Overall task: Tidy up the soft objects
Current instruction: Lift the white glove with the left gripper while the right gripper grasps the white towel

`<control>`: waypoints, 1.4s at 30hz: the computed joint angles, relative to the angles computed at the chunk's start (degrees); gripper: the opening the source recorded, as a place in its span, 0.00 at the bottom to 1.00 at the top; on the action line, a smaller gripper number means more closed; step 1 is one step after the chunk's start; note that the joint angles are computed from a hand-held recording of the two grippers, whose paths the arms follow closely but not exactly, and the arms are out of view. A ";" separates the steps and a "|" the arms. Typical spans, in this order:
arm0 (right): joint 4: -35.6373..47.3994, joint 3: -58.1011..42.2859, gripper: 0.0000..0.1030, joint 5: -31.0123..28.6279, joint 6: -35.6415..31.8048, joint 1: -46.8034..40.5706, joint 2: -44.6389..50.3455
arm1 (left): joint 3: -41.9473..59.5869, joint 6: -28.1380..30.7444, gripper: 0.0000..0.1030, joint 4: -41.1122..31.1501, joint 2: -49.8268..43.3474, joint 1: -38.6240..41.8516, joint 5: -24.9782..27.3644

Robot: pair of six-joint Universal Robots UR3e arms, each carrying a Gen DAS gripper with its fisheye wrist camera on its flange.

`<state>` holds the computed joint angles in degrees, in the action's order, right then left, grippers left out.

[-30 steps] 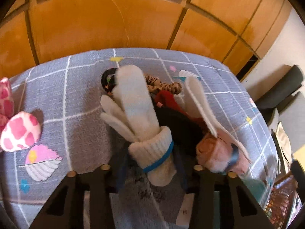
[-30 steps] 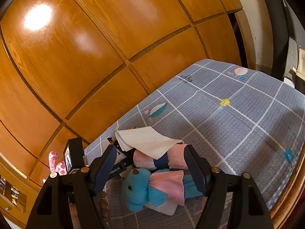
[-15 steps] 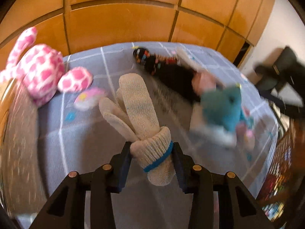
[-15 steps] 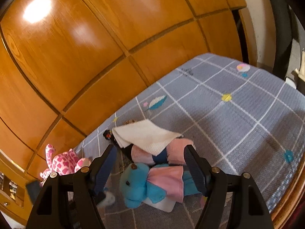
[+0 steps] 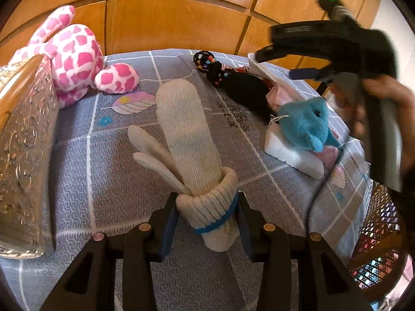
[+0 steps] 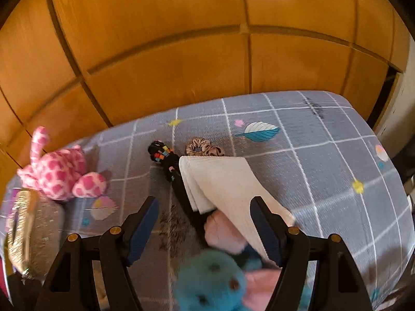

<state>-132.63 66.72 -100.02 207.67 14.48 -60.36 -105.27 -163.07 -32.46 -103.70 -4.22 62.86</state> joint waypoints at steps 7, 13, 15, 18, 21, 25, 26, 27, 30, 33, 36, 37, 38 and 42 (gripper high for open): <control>2.63 -9.22 0.36 -1.10 -0.13 -0.78 9.28 | -0.83 -0.64 0.44 0.63 -0.23 1.01 -1.77; -7.96 1.87 0.04 1.69 2.25 -3.18 3.71 | -3.03 -0.74 0.46 2.88 0.81 0.58 -0.63; -9.03 3.34 0.04 6.00 2.42 -4.51 2.82 | -3.49 -0.62 0.46 3.53 1.00 0.22 -0.16; -6.61 1.25 0.04 6.67 1.37 -4.49 3.95 | -4.83 -0.53 0.45 4.71 1.78 0.10 0.17; -2.35 -2.19 0.04 7.29 0.47 -4.23 6.00 | -4.38 -0.59 0.44 4.85 1.82 -0.47 1.09; -1.01 -3.47 0.04 6.72 -0.55 -3.80 6.83 | -4.46 -0.70 0.43 4.61 2.33 -0.95 1.95; -0.27 -4.04 0.04 6.91 -0.86 -3.78 7.23 | -4.53 -0.69 0.43 4.53 2.49 -1.01 2.07; 0.20 -4.18 0.04 7.16 -1.23 -3.74 7.35 | -4.79 -0.50 0.43 4.34 2.90 -0.96 2.16; 2.37 -6.31 0.04 7.49 -3.00 -3.15 8.71 | -6.26 0.23 0.43 4.31 4.33 -0.55 2.32; 3.81 -8.25 0.04 5.23 -4.40 -1.91 9.71 | -7.55 0.54 0.41 3.18 6.59 -0.22 2.95; 4.93 -9.26 0.04 4.11 -4.99 -1.50 10.30 | -9.34 2.32 0.40 1.13 10.46 0.78 2.97; 5.07 -9.65 0.04 3.15 -5.20 -1.15 10.55 | -10.40 3.46 0.40 -0.31 12.80 1.84 2.05; 5.14 -9.96 0.04 2.28 -5.41 -0.83 10.76 | -10.99 4.42 0.40 -1.59 14.53 2.79 1.12; 5.53 -11.17 0.04 0.03 -6.62 0.12 11.58 | -13.84 9.88 0.40 -8.96 23.91 9.04 -4.30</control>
<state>-127.10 55.55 -99.99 201.04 14.61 -48.78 -119.11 -153.19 -41.42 -79.79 4.82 58.56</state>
